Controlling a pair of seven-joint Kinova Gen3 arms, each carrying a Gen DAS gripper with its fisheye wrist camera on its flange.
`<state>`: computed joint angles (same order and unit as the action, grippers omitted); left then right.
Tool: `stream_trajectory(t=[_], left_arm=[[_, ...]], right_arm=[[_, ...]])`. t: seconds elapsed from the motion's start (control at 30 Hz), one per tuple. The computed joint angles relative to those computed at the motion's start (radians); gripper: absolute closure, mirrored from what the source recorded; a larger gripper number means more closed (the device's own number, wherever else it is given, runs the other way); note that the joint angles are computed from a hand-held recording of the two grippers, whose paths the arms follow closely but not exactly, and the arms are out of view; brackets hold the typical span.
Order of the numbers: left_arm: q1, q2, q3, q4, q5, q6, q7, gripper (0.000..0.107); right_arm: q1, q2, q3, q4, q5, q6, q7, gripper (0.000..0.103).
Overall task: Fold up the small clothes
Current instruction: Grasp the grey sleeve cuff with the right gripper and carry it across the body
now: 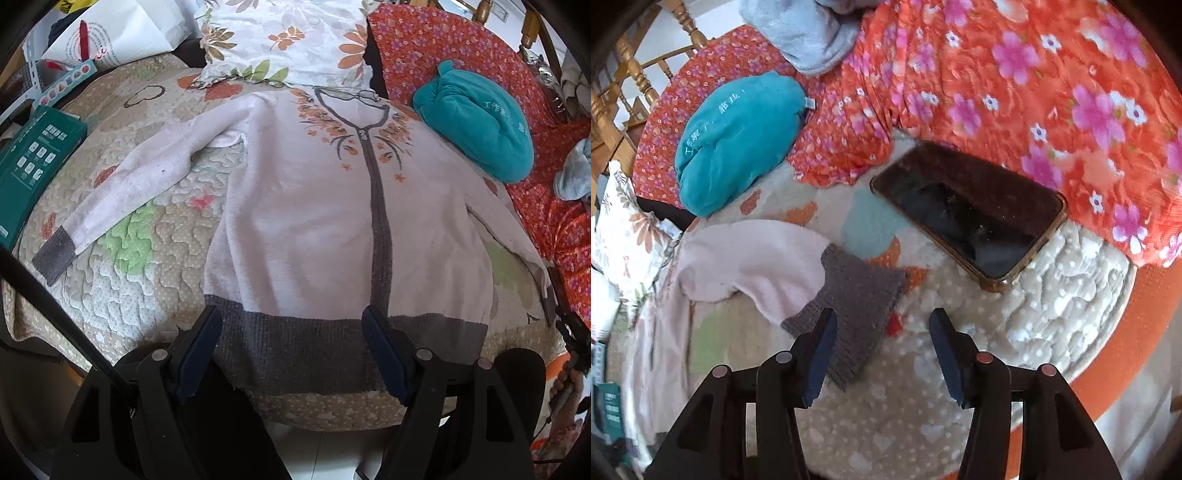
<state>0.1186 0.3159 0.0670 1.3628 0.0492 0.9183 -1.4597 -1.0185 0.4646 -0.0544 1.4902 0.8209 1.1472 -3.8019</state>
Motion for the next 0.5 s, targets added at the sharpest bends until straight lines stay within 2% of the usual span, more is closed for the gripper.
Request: stream_trajectory(t=[0.07,0.13,0.2,0.23,0.3,0.37,0.43,0.5], left_arm=[[-0.005,0.003,0.009,-0.023,0.012,0.015,-0.017,0.031],[-0.008,0.011,0.014,-0.053,0.022,0.028,-0.035,0.030],[-0.002,0.029,0.015,-0.100,0.016,0.046,-0.046,0.029],[0.007,0.048,0.011,-0.140,0.001,0.055,-0.048,0.028],[0.024,0.075,-0.001,-0.191,-0.026,0.057,-0.036,0.026],[0.024,0.103,-0.006,-0.236,-0.033,0.042,-0.034,0.026],[0.008,0.140,-0.003,-0.283,-0.018,0.032,-0.041,0.026],[-0.015,0.187,0.004,-0.339,0.007,0.043,-0.053,0.026]], right_arm=[[0.036,0.036,-0.024,-0.066,-0.002,0.022,0.074,0.045],[0.107,0.085,-0.100,-0.150,0.012,0.062,0.155,0.049],[0.168,0.148,-0.174,-0.243,0.030,0.120,0.236,0.075],[0.180,0.164,-0.184,-0.274,0.020,0.134,0.277,0.094],[0.178,0.157,-0.147,-0.299,-0.019,0.116,0.338,0.095],[0.135,0.125,-0.066,-0.279,-0.044,0.109,0.340,0.095],[0.140,0.055,-0.052,-0.222,-0.037,0.125,0.295,0.095],[0.123,0.014,-0.008,-0.215,-0.058,0.185,0.289,0.095]])
